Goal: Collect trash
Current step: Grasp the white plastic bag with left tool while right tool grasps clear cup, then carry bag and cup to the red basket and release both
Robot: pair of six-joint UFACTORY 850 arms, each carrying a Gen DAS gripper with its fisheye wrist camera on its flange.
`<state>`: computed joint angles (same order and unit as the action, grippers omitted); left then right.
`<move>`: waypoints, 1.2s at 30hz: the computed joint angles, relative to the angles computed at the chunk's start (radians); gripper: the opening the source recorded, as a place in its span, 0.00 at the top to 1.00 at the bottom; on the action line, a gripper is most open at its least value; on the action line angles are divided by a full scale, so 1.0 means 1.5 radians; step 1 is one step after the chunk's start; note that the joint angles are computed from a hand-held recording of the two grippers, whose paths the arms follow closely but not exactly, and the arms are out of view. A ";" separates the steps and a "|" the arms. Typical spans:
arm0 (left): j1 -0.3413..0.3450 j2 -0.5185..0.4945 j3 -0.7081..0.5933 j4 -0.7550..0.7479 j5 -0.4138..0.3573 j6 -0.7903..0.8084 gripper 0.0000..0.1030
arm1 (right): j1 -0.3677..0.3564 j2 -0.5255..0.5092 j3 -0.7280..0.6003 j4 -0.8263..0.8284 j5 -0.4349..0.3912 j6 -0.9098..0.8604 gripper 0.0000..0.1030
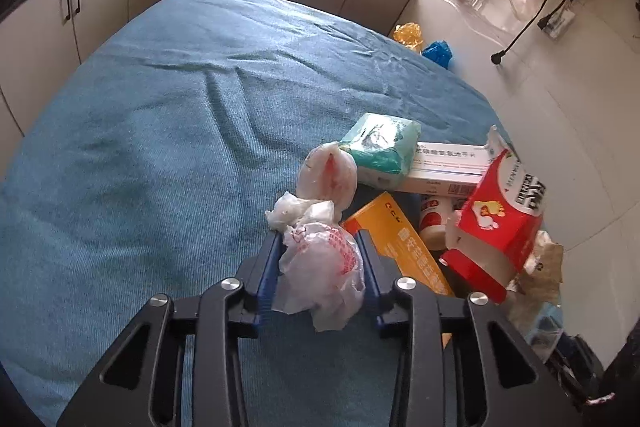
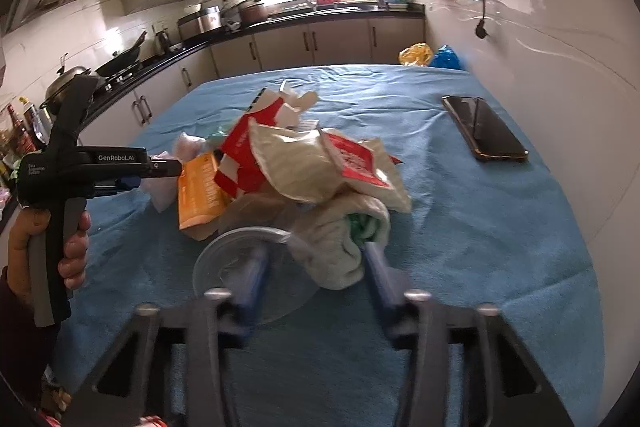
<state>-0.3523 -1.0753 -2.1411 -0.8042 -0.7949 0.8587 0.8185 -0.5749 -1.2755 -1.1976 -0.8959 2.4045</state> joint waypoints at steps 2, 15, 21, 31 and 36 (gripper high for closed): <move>0.002 0.018 0.028 -0.009 0.011 0.019 0.69 | -0.003 0.001 0.004 -0.014 0.014 0.010 0.80; 0.039 0.127 0.180 -0.104 0.044 0.121 0.70 | 0.031 0.016 0.010 -0.068 -0.006 0.059 0.95; 0.072 0.218 0.298 -0.153 0.083 0.197 0.70 | 0.047 0.010 -0.018 -0.085 -0.018 0.047 0.95; 0.191 0.315 0.436 -0.271 0.183 0.334 0.70 | 0.037 -0.060 -0.147 -0.123 0.069 -0.031 0.95; 0.245 0.297 0.438 -0.260 0.289 0.328 0.70 | 0.017 -0.155 -0.298 -0.105 0.167 -0.134 0.95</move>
